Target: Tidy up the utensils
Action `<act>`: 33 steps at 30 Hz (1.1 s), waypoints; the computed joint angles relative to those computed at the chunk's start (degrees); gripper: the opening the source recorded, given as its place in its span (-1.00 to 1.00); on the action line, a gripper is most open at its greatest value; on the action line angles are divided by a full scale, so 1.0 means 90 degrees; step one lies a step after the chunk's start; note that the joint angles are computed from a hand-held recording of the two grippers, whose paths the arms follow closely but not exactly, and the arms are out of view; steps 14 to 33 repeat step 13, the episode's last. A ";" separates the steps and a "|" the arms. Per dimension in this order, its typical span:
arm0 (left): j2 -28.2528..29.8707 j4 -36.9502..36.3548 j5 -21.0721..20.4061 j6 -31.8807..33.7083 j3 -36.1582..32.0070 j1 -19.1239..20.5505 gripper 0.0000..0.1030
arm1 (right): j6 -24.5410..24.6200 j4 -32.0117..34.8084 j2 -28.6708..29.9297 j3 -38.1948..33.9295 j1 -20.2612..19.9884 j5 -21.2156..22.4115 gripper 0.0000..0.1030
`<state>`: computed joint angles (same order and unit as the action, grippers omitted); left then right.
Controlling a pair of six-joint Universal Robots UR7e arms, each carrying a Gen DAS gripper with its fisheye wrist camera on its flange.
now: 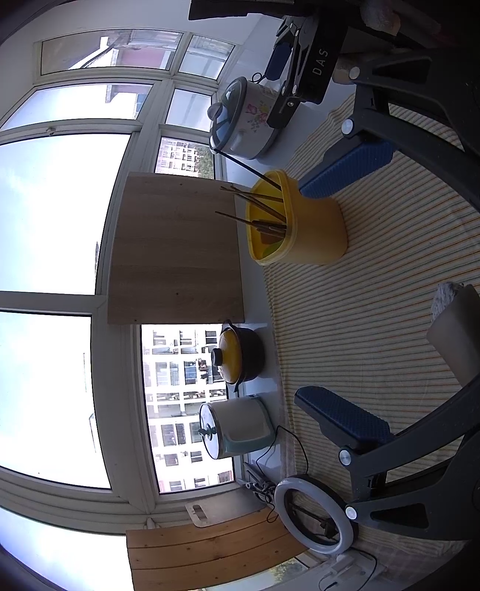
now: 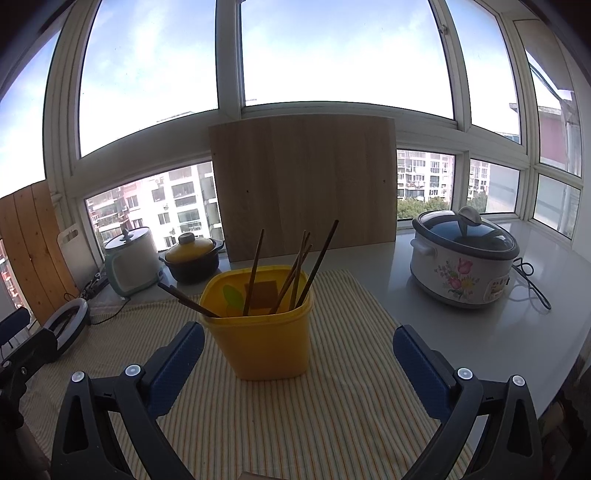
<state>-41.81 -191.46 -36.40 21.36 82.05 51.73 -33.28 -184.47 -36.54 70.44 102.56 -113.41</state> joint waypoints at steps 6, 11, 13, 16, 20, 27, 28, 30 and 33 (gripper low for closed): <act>0.0003 -0.0016 0.0011 0.0010 0.0007 -0.0002 1.00 | 0.0003 0.0024 0.0005 -0.0005 0.0001 -0.0017 0.99; -0.0006 -0.0154 -0.0013 0.0169 0.0081 -0.0004 1.00 | -0.0001 0.0033 0.0032 -0.0037 0.0003 -0.0044 0.99; -0.0018 -0.0177 -0.0029 0.0144 0.0115 0.0007 1.00 | 0.0004 0.0049 0.0041 -0.0048 0.0004 -0.0054 0.99; -0.0018 -0.0177 -0.0029 0.0144 0.0115 0.0007 1.00 | 0.0004 0.0049 0.0041 -0.0048 0.0004 -0.0054 0.99; -0.0018 -0.0177 -0.0029 0.0144 0.0115 0.0007 1.00 | 0.0004 0.0049 0.0041 -0.0048 0.0004 -0.0054 0.99; -0.0018 -0.0177 -0.0029 0.0144 0.0115 0.0007 1.00 | 0.0004 0.0049 0.0041 -0.0048 0.0004 -0.0054 0.99; -0.0018 -0.0177 -0.0029 0.0144 0.0115 0.0007 1.00 | 0.0004 0.0049 0.0041 -0.0048 0.0004 -0.0054 0.99; -0.0018 -0.0177 -0.0029 0.0144 0.0115 0.0007 1.00 | 0.0004 0.0049 0.0041 -0.0048 0.0004 -0.0054 0.99; -0.0018 -0.0177 -0.0029 0.0144 0.0115 0.0007 1.00 | 0.0004 0.0049 0.0041 -0.0048 0.0004 -0.0054 0.99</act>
